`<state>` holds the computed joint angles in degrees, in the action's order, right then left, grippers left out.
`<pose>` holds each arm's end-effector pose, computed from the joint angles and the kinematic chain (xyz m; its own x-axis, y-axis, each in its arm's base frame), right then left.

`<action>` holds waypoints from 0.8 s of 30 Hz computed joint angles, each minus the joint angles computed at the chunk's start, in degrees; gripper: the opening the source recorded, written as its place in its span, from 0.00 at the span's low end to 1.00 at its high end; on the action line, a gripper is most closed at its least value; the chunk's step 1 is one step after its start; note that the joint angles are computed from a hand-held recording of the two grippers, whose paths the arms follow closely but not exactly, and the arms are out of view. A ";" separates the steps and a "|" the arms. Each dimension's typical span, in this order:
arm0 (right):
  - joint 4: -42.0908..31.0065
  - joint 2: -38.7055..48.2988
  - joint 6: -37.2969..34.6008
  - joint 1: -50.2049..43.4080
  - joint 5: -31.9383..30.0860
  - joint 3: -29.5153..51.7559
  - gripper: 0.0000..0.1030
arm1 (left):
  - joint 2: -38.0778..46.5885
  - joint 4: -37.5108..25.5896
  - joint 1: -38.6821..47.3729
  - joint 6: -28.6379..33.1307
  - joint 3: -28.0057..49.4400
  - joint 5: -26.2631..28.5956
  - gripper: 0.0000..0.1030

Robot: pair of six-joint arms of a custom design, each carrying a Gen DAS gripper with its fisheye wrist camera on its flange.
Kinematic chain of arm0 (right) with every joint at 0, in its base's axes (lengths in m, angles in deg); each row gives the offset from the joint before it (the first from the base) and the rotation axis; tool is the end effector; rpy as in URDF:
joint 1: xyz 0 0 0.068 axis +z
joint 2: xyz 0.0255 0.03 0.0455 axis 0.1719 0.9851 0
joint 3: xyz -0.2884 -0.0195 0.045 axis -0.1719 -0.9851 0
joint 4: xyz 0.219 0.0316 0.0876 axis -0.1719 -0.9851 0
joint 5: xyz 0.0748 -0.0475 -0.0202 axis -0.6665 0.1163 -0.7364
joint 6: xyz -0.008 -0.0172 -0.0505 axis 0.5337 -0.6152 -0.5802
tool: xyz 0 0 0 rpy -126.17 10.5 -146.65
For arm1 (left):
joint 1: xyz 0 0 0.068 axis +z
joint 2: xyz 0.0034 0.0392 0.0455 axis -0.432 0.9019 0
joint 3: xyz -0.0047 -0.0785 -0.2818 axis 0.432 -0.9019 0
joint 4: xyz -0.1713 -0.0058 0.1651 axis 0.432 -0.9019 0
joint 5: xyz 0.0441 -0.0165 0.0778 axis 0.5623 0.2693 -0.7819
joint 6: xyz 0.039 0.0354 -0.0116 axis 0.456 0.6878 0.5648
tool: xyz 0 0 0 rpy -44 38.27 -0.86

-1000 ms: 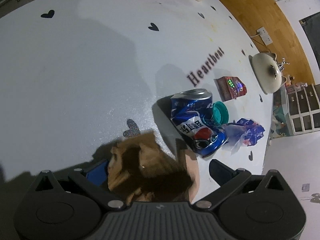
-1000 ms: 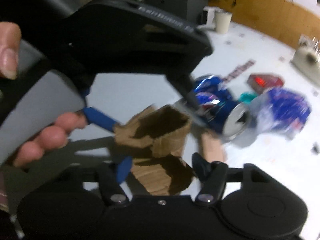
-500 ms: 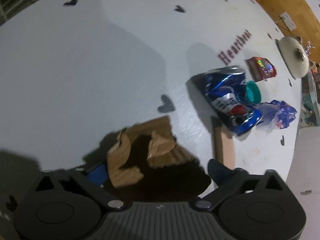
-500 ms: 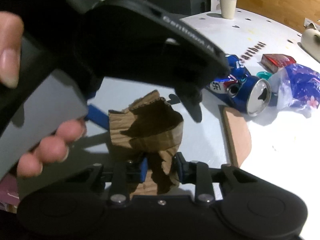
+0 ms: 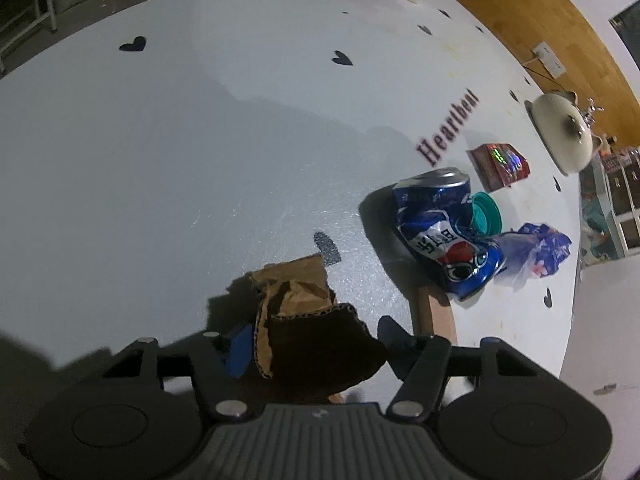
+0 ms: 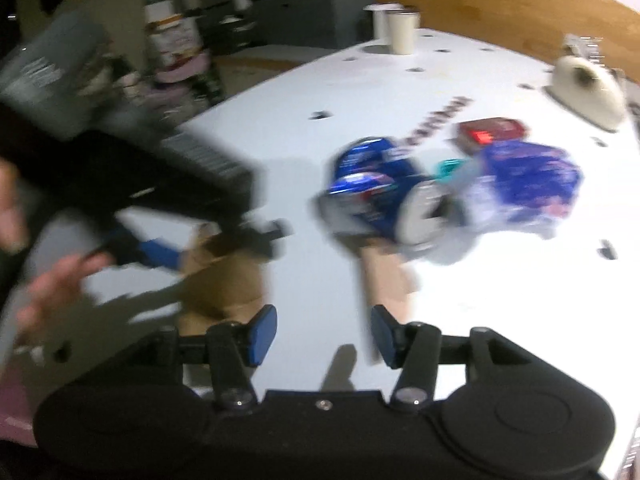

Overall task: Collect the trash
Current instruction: 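Grasp the thin cardboard strip with the right tool while the left holds cardboard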

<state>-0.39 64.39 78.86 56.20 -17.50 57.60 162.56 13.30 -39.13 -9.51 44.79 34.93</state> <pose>0.1639 0.1595 0.3654 -0.7424 -0.1360 -0.6560 -0.2936 0.9462 0.1361 0.2277 -0.0611 0.3562 -0.9101 -0.3212 -0.2619 -0.2205 0.9104 -0.3501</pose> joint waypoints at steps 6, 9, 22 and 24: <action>2.48 3.50 -3.88 -7.89 -0.46 -0.34 0.51 | -1.65 0.88 0.81 4.61 -1.64 0.36 0.59; 3.42 6.30 -6.26 -8.64 -1.71 -0.45 0.47 | -2.44 0.87 1.12 6.72 -1.96 -0.31 0.59; -3.07 6.32 -1.30 -5.28 -0.10 2.29 0.25 | -5.49 -0.25 -0.80 13.46 -1.60 -3.88 0.57; -4.86 4.91 0.94 -4.71 0.15 2.76 0.25 | -5.91 -0.96 -1.31 13.59 -0.80 -4.06 0.57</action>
